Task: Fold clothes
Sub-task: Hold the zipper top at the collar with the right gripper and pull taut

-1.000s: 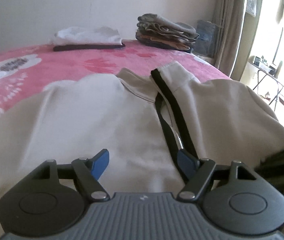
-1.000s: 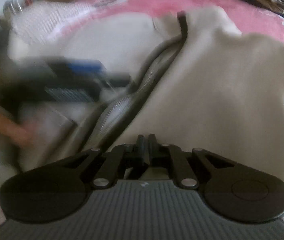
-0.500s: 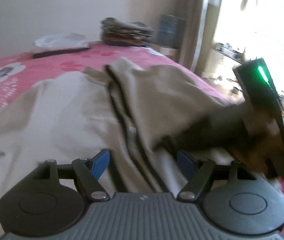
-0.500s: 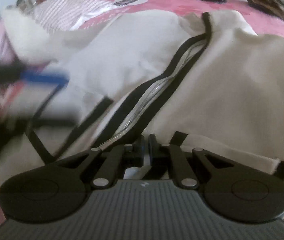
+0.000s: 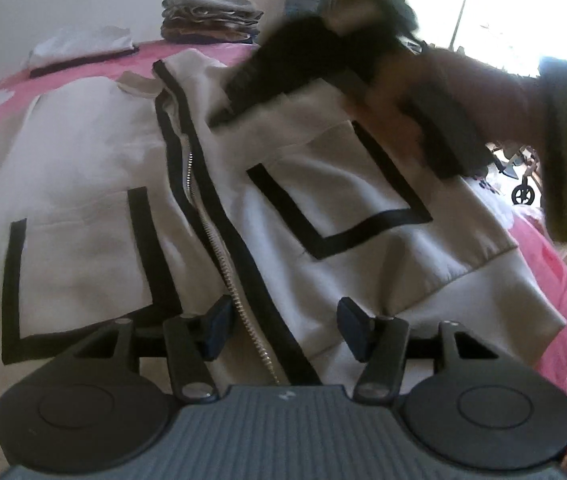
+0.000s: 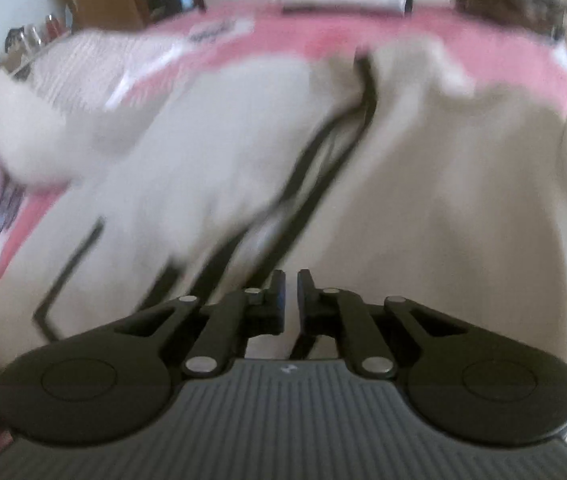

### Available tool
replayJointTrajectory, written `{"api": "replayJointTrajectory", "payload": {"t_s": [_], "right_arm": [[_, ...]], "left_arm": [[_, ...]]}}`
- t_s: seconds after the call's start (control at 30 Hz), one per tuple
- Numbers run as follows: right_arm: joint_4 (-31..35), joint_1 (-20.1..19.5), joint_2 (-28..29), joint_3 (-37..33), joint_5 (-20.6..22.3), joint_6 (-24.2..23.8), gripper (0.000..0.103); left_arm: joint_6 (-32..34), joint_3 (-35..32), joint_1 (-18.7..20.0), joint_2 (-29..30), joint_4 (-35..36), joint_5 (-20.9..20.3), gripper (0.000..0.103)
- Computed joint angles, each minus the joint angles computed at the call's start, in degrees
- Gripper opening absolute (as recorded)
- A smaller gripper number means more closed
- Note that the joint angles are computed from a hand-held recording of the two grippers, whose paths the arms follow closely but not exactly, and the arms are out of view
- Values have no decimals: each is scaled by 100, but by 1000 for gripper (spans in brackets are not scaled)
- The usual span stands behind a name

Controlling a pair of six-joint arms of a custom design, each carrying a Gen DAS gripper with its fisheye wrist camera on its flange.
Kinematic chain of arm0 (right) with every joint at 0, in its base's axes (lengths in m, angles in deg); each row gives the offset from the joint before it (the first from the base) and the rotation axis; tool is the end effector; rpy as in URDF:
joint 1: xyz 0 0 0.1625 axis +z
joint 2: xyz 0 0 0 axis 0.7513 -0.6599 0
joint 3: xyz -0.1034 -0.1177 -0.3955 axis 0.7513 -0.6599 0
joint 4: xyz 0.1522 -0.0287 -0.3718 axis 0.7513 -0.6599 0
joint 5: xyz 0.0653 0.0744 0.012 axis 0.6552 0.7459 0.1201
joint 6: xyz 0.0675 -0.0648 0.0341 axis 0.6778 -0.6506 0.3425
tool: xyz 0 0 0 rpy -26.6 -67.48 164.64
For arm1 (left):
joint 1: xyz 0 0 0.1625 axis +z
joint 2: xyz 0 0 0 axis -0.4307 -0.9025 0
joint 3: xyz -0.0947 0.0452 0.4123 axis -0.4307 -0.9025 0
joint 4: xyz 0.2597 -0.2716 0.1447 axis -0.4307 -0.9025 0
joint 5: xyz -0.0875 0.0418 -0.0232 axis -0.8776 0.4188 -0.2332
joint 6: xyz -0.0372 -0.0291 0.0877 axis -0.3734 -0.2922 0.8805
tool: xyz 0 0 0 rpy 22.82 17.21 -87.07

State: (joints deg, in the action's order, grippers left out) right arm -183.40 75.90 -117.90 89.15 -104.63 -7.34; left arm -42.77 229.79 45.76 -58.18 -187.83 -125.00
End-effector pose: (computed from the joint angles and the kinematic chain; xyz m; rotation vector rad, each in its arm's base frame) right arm 0.3531 -0.3772 0.0907 0.6818 -2.4802 0.7658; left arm -0.1032 -0.2329 0.2957 1.1233 2.5126 -0.5682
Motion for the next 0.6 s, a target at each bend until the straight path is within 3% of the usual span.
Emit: {"api": "replayJointTrajectory", "payload": {"t_s": [0.2, 0.37, 0.6], "right_arm": [[-390, -156, 823, -1120, -563, -1126, 24], [5, -442, 1122, -1625, -865, -870, 25], [154, -527, 1242, -1887, -1156, -234, 26]], "left_arm": [[-211, 143, -270, -307, 229, 139, 60], [-108, 117, -196, -246, 155, 83, 61], [20, 175, -151, -222, 2, 76, 63]]}}
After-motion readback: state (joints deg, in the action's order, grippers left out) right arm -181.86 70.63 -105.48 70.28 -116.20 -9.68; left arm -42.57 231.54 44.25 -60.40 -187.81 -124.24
